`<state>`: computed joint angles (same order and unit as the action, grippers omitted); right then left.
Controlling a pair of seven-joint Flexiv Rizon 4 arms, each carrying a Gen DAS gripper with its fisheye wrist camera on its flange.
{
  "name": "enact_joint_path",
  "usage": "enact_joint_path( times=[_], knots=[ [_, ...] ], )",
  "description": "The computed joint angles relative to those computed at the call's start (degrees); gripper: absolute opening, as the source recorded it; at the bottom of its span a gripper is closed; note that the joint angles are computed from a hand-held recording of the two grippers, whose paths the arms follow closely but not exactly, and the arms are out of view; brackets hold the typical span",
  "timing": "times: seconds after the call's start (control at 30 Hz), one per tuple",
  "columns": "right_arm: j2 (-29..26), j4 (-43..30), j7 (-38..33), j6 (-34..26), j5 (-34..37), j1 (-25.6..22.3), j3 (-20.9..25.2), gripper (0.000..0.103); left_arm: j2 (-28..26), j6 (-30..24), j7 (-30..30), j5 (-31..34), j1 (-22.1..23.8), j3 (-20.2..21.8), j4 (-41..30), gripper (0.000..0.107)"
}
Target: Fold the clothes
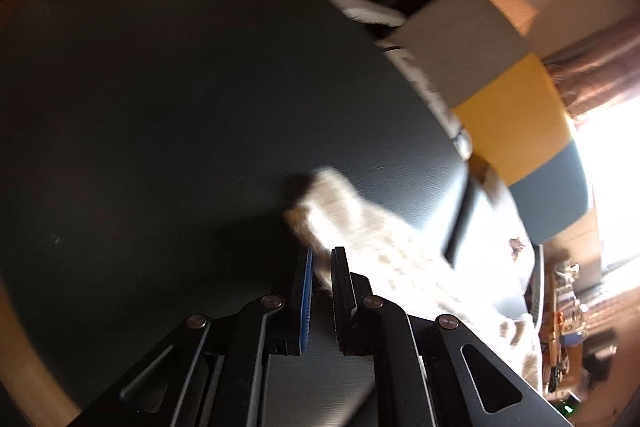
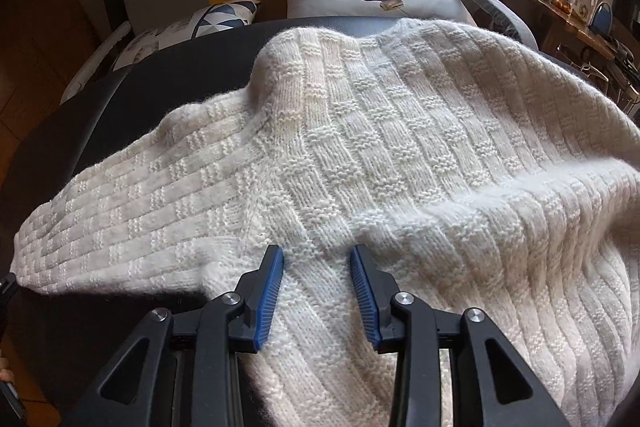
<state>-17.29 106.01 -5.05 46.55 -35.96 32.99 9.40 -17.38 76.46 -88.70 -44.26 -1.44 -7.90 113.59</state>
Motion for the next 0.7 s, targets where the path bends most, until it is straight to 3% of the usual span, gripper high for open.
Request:
enact_joint_path(
  times=[0.03,0.13,0.27,0.3,0.37,0.43,0.57,0.7],
  knots=[
    [-0.3,-0.4,-0.2,-0.4,0.1,0.1,0.0,0.037,0.2,-0.5,0.3,-0.2,0.3,0.1,0.5,0.010],
    [-0.3,-0.3,0.2,0.0,-0.3,0.1,-0.2,0.037,2.3,-0.8,6.2,-8.8,2.5,-2.1,3.1,0.010],
    [-0.6,-0.3,0.3,1.2,-1.0,0.1,-0.4,0.037,4.0,-3.6,11.8,-13.9,3.2,0.4,3.3,0.024],
    [-0.7,-0.4,0.0,1.5,-0.8,0.1,-0.3,0.037,3.8,-5.2,12.2,-12.3,3.3,1.5,2.3,0.027],
    [-0.6,-0.3,-0.3,1.9,-0.5,0.0,-0.2,0.037,1.8,-11.3,12.4,-5.1,4.0,3.6,-2.2,0.043],
    [-0.4,-0.2,-0.5,1.9,-0.2,0.0,-0.1,0.037,-0.2,-16.2,12.5,1.0,4.3,4.5,-6.5,0.050],
    [-0.4,-0.2,-0.8,1.6,-0.3,0.1,-0.3,0.037,-4.5,-22.2,10.6,12.4,2.9,5.7,-14.4,0.052],
    [-0.3,-0.1,-1.3,1.9,0.1,-0.2,-0.2,0.037,-6.5,-22.0,4.2,24.0,0.0,8.7,-17.8,0.049]
  ],
)
